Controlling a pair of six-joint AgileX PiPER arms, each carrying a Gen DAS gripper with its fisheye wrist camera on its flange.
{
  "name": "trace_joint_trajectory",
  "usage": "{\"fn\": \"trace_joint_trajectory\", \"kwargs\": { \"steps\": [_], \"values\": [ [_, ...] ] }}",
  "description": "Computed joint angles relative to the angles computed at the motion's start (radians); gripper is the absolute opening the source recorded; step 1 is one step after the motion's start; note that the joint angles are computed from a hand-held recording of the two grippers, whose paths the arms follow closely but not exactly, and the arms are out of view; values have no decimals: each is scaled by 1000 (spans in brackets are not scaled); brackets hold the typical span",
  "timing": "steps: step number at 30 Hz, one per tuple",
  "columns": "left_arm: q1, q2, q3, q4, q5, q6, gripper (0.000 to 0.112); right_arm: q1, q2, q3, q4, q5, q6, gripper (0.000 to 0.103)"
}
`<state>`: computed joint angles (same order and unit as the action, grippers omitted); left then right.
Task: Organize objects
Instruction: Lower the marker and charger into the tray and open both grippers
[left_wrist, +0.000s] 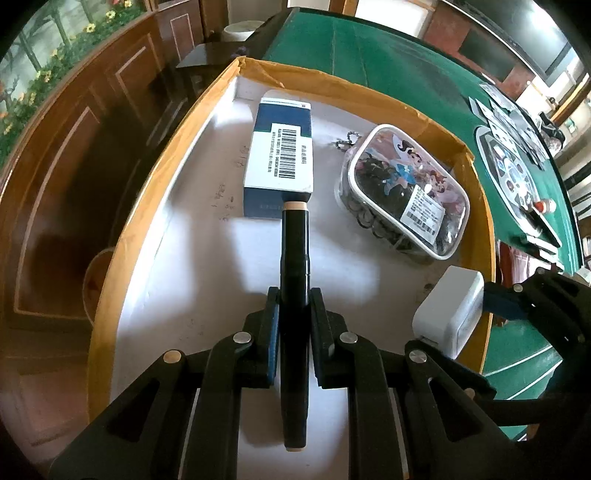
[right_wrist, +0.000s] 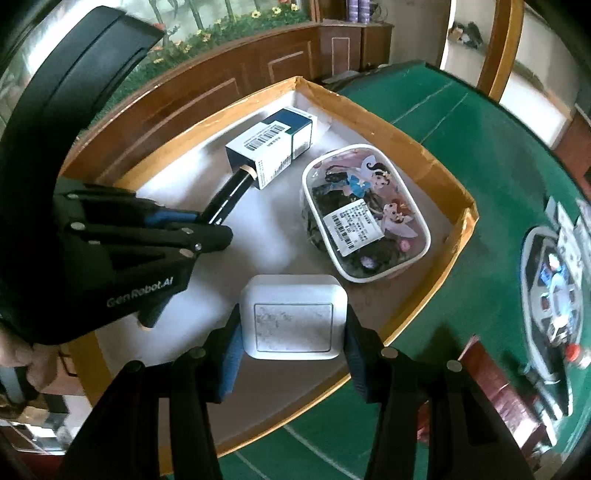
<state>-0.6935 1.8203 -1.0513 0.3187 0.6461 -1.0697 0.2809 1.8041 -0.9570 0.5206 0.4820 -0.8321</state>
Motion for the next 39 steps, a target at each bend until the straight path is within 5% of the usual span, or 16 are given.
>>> {"fn": "trace_joint_trajectory", "kwargs": {
  "steps": [11, 21, 23, 25, 27, 32, 39],
  "values": [
    [-21, 26, -32, 45, 39, -29, 14, 30, -11, 66, -24, -95, -49, 49],
    [-34, 37, -55, 38, 76, -33, 17, 27, -52, 105, 25, -84, -114, 50],
    [-37, 35, -56, 39, 77, -36, 22, 27, -65, 116, 61, -80, -150, 54],
    [-47, 31, -57, 51, 86, -55, 43, 22, -99, 139, 89, -79, -182, 69],
    [-66, 21, -54, 87, 99, -99, 51, 13, -136, 165, 131, -72, -231, 73],
    [-107, 1, -66, 126, 148, -154, 52, -20, -231, 205, 180, -21, -308, 77],
    [-175, -13, -115, 156, 218, -217, 67, -131, -335, 239, 218, 78, -371, 80]
  ]
}}
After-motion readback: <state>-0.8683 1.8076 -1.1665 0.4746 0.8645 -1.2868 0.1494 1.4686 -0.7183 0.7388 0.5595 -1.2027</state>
